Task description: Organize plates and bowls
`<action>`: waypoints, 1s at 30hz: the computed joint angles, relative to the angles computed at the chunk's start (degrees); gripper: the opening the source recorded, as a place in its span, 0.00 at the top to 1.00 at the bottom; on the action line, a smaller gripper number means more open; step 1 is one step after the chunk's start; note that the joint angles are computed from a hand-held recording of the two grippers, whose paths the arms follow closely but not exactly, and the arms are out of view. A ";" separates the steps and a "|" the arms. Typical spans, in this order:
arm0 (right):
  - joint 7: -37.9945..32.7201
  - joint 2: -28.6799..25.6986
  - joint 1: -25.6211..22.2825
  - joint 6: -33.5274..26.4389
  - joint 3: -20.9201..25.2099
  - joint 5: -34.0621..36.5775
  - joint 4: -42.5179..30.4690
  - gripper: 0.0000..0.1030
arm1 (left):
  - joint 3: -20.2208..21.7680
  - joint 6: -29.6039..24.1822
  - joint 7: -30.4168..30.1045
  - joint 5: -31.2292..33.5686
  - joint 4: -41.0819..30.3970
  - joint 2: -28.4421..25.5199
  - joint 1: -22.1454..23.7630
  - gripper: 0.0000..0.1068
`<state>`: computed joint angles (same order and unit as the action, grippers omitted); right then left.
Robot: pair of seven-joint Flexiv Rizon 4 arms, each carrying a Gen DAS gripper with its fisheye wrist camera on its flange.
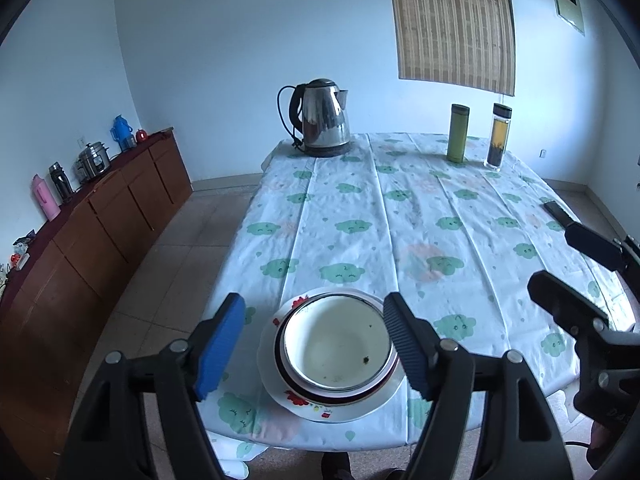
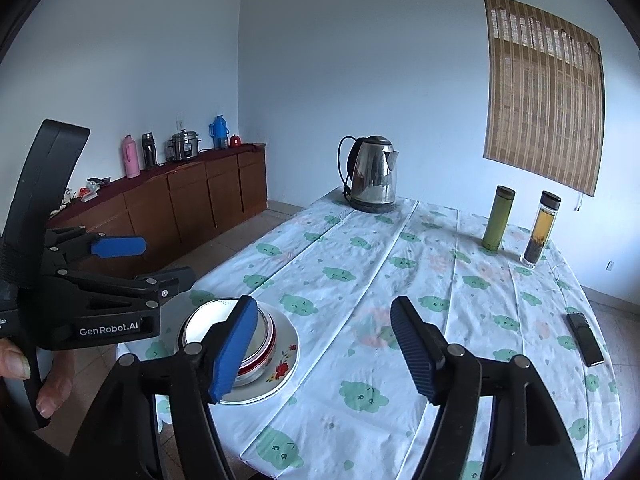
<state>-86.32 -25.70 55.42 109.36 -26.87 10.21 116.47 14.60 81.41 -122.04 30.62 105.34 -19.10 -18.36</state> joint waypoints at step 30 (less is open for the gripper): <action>-0.48 0.23 -2.15 0.12 2.20 -0.49 -0.48 0.31 | -1.72 -1.07 2.02 -1.85 -0.98 -0.39 0.91 0.22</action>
